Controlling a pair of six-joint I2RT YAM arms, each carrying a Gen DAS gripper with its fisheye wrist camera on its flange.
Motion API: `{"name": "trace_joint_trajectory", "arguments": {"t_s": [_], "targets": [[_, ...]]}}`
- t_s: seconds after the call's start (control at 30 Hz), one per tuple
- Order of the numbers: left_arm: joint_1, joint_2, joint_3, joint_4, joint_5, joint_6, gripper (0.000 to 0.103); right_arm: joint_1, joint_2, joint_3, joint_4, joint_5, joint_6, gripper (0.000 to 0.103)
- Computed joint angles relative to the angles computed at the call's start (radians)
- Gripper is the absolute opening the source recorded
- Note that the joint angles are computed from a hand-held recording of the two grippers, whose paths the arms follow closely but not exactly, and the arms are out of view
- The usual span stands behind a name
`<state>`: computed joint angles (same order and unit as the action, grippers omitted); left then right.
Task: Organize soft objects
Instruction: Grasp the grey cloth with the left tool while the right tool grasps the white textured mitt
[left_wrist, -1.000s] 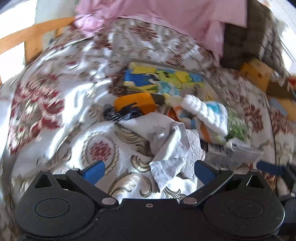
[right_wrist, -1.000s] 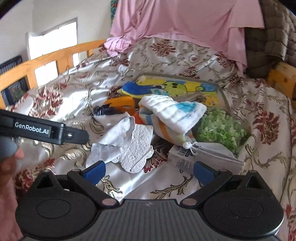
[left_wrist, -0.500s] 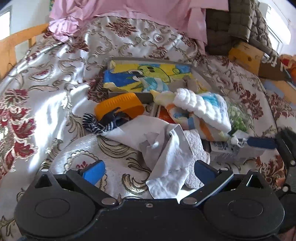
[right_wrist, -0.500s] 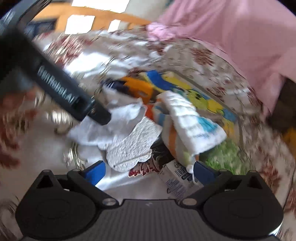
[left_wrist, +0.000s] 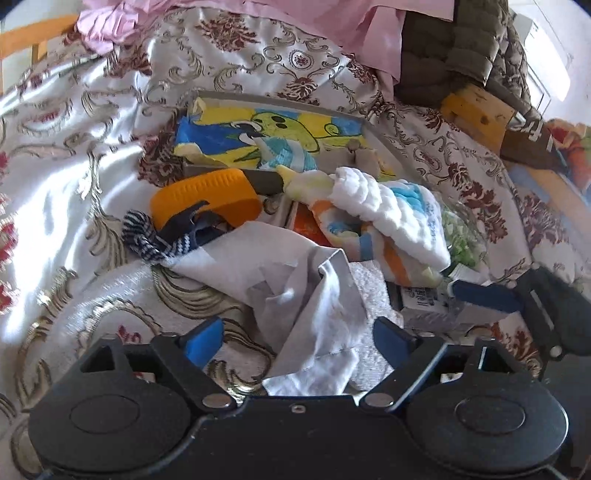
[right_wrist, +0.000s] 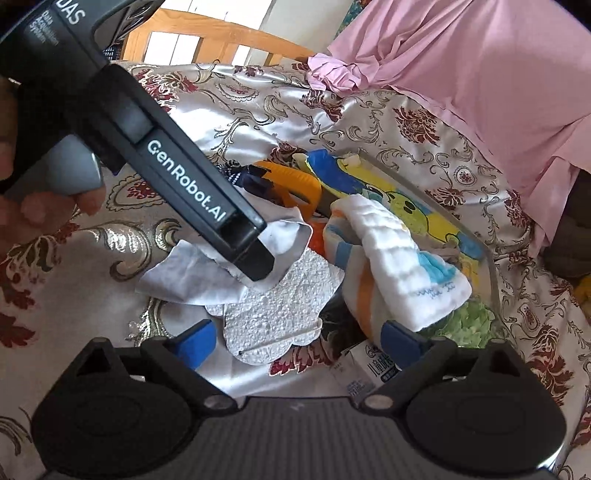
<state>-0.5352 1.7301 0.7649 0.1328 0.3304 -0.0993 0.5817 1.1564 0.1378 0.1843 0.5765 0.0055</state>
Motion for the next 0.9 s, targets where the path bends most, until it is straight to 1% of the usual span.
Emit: {"name": "trace_joint_trajectory", "arguments": {"t_s": [0.07,0.1,0.2,0.27,0.3,0.37,0.5,0.53,0.67,0.77,0.9], "targets": [[-0.001,0.007,0.003,0.001,0.018,-0.015,0.08,-0.016,0.017,0.005,0.011,-0.011,0.012,0.095],[-0.003,0.011,0.003,0.005,0.026,-0.015,0.079,-0.025,0.024,0.009,0.011,-0.025,0.02,0.095],[-0.013,0.02,0.008,0.004,0.031,-0.009,0.071,-0.064,0.056,0.023,0.009,-0.091,0.036,0.092],[-0.012,0.024,0.013,-0.007,0.039,-0.017,0.058,-0.057,0.078,0.021,0.024,-0.094,0.039,0.089],[-0.009,0.026,0.018,-0.017,0.046,-0.022,0.055,-0.048,0.094,0.02,0.038,-0.087,0.036,0.089],[-0.004,0.031,0.027,-0.033,0.047,-0.035,0.04,-0.039,0.12,0.015,0.071,-0.083,0.03,0.084],[0.022,0.047,0.041,-0.05,0.076,-0.083,0.031,-0.065,0.147,0.012,0.118,-0.112,0.031,0.073],[0.027,0.049,0.043,-0.054,0.08,-0.093,0.028,-0.067,0.158,0.016,0.122,-0.112,0.038,0.068],[0.046,0.046,0.047,-0.064,0.106,-0.115,0.018,-0.076,0.151,0.013,0.119,-0.112,0.038,0.068],[0.05,0.04,0.046,-0.073,0.111,-0.124,0.013,-0.066,0.128,0.014,0.089,-0.102,0.054,0.068],[0.051,0.019,0.032,-0.079,0.086,-0.123,0.01,-0.025,0.103,0.017,0.038,-0.063,0.074,0.068]]}}
